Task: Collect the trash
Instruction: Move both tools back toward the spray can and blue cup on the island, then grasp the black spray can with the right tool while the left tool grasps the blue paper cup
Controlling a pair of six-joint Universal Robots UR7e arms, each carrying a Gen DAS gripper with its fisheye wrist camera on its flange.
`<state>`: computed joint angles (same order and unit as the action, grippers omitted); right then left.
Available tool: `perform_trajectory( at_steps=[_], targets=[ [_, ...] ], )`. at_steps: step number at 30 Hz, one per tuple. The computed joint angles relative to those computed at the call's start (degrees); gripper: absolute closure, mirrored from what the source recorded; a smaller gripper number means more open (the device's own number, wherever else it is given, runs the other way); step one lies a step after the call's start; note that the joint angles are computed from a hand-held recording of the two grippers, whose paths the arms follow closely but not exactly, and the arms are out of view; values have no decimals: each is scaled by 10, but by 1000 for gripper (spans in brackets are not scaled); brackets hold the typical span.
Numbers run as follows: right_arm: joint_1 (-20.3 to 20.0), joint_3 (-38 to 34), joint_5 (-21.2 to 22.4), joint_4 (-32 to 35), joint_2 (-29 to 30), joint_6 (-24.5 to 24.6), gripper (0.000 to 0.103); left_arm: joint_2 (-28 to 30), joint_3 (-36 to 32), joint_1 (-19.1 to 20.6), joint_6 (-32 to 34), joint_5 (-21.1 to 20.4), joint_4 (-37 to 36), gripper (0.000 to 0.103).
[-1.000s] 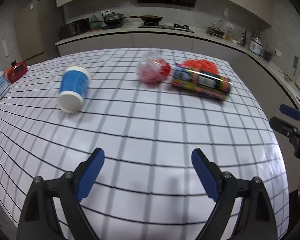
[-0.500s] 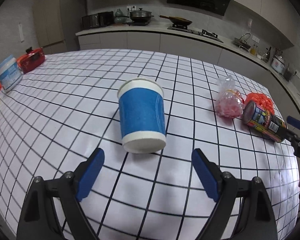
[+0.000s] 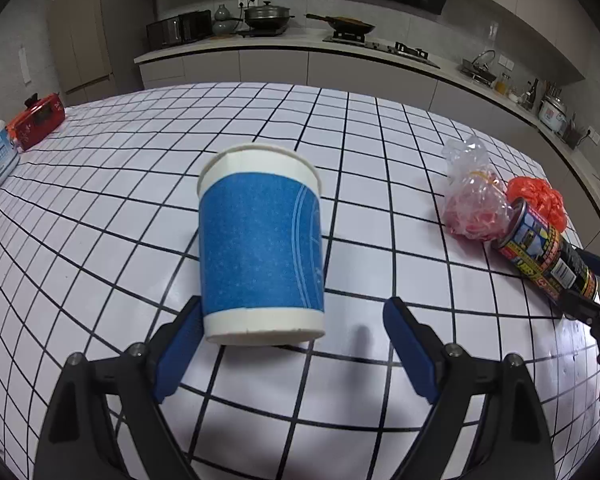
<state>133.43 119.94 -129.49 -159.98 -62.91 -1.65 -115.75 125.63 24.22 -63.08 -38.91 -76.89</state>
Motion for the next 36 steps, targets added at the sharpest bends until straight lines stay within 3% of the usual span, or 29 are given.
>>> perform_trajectory(
  at_steps=[2, 5, 6, 10, 12, 19, 23, 24, 25, 36],
  targets=[
    [-4, -11, -5, 6, 17, 5, 20, -2, 3, 7, 9, -1, -16, 13],
    [-9, -19, 13, 26, 22, 24, 43, -14, 7, 9, 21, -5, -25, 30],
    [-11, -17, 30, 26, 19, 28, 45, -18, 8, 8, 24, -8, -27, 35],
    [-4, -15, 34, 11, 28, 25, 46, -30, 8, 6, 33, -14, -20, 35],
    [-2, -23, 19, 4, 41, 25, 36, -20, 4, 11, 33, -13, -24, 27],
    [-3, -45, 5, 10, 62, 44, 36, 5, 1, 35, 60, -11, -58, 27],
    [3, -48, -3, 17, 64, 49, 47, 16, 1, 44, 71, -8, -71, 28],
    [3, -47, -2, 17, 63, 50, 47, 15, 1, 41, 71, -8, -70, 41],
    [4, -45, -2, 17, 61, 53, 48, 13, 1, 39, 74, -9, -74, 44],
    [23, -10, -12, 1, 35, 83, 48, -5, 8, -27, 36, -5, -27, 45]
  ],
)
